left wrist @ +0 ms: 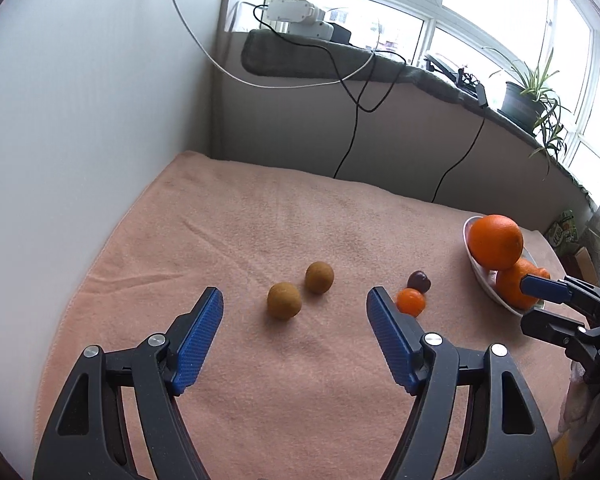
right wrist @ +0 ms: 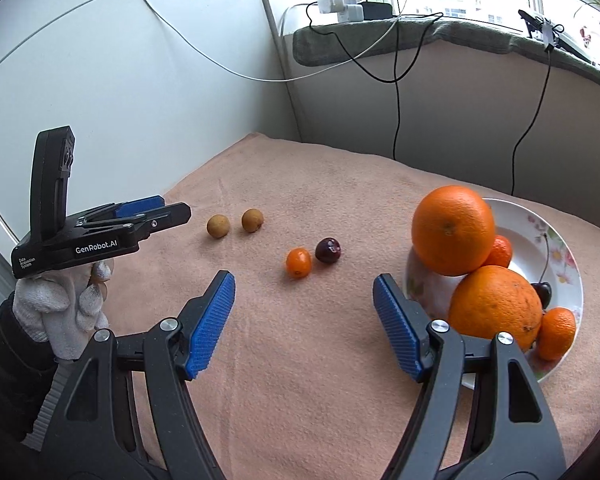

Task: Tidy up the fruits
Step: 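Move both tools back from the plate to the remaining fruits, then grasp the small orange fruit with the right gripper while the left grasps a brown round fruit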

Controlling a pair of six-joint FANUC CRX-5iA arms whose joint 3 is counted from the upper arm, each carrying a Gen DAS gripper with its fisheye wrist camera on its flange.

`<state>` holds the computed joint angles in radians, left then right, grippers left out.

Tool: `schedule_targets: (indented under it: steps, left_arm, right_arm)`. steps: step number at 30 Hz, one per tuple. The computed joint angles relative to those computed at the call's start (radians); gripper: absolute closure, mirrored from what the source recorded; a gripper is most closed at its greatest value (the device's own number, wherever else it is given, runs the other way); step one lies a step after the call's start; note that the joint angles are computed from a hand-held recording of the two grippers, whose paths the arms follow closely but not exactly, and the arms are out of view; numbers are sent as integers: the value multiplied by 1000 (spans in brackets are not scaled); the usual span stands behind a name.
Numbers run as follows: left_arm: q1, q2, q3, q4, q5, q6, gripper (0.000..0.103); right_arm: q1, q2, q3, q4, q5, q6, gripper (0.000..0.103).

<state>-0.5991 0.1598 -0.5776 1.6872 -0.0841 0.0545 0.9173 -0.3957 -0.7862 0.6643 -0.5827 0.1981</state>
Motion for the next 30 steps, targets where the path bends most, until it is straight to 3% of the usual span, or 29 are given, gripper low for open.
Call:
schedule_targets:
  steps: [4,10,12,14,30]
  left_arm:
    - [19,10,-9,-8,-28,8,38]
    - [82,42,10,-149,-108,114,49]
    - [91,52,20,-172,-117,133,52]
    - [101,64,31,-195,-132,147,54]
    - [162,141,118,-430,-198,313,64]
  right_arm:
    - [-3,60,32,-19,28,37,29]
    - [-24,137,69,-68,58,50,29]
    - [-32,160,83,-96,61,58,37]
    - [-43,183,103,-145,71,91,44]
    - [-92,313,189,-256,85,165,52]
